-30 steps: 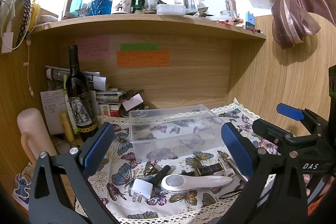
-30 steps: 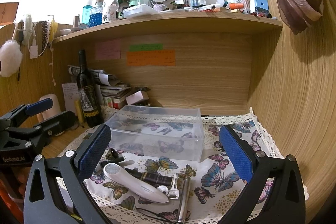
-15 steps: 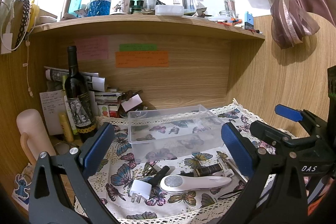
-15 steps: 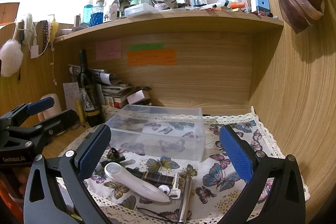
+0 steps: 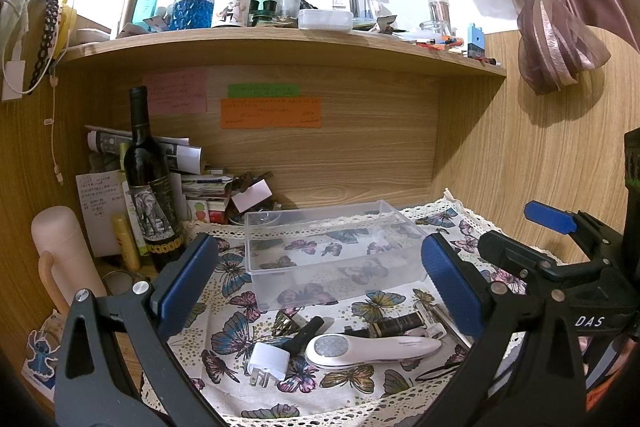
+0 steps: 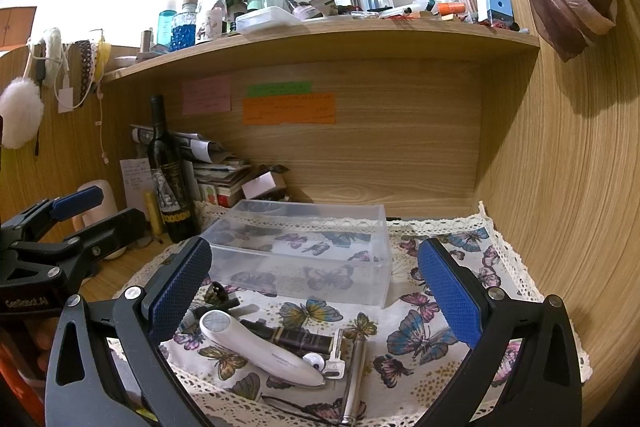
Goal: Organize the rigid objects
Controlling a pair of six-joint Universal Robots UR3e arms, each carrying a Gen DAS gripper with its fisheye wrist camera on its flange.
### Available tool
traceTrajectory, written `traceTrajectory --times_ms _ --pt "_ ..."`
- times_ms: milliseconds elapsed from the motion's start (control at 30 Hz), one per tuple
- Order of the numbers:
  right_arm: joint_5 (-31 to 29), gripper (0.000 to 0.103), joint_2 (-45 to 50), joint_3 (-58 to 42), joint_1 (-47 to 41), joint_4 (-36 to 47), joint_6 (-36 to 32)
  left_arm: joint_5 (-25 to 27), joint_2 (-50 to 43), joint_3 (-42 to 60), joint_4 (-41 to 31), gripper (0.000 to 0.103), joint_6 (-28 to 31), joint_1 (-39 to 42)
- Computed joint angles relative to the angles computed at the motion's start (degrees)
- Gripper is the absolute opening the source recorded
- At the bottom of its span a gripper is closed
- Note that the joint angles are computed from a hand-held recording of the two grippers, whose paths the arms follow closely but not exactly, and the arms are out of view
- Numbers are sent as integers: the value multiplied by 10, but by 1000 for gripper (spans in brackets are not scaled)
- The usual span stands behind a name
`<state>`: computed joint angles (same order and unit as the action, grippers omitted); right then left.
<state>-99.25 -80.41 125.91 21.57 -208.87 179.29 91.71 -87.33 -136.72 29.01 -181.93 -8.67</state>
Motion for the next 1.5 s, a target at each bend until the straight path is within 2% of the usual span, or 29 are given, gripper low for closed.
traceTrajectory --times_ms 233,433,500,567,667,800,900,1067,1233,1367,1400,1433,1467,1500 --pt "-1 103 7 -7 5 3 5 -6 -6 12 -11 103 2 -4" --pt "24 103 4 2 -19 3 14 -54 -5 -8 0 103 -4 40" --pt "32 93 0 4 -32 20 17 -67 -5 -14 -3 99 -7 61" --pt "46 82 -8 7 -51 49 19 -77 -2 -15 -27 85 -8 82" --pt "48 75 -7 10 -69 79 23 -120 4 -22 -69 80 -4 128" --pt "56 62 -6 27 -97 104 20 -150 -8 -32 -110 71 7 172" --pt "72 56 -5 39 -119 124 13 -176 -14 -42 -140 65 21 195" --pt "88 46 9 50 -133 148 -1 -169 -50 -44 -161 65 44 190" --pt "93 45 47 40 -128 159 -8 -146 -99 -21 -165 65 42 165" --pt "85 38 79 19 -120 181 -15 -146 -131 4 -179 64 43 159" --pt "86 32 85 15 -120 186 -17 -143 -138 9 -181 61 43 156" --pt "90 31 90 17 -123 180 -21 -139 -146 16 -184 57 43 151" --pt "88 29 92 22 -122 169 -24 -137 -153 23 -190 47 44 148" --pt "89 23 91 22 -122 170 -27 -142 -159 29 -198 41 46 149"
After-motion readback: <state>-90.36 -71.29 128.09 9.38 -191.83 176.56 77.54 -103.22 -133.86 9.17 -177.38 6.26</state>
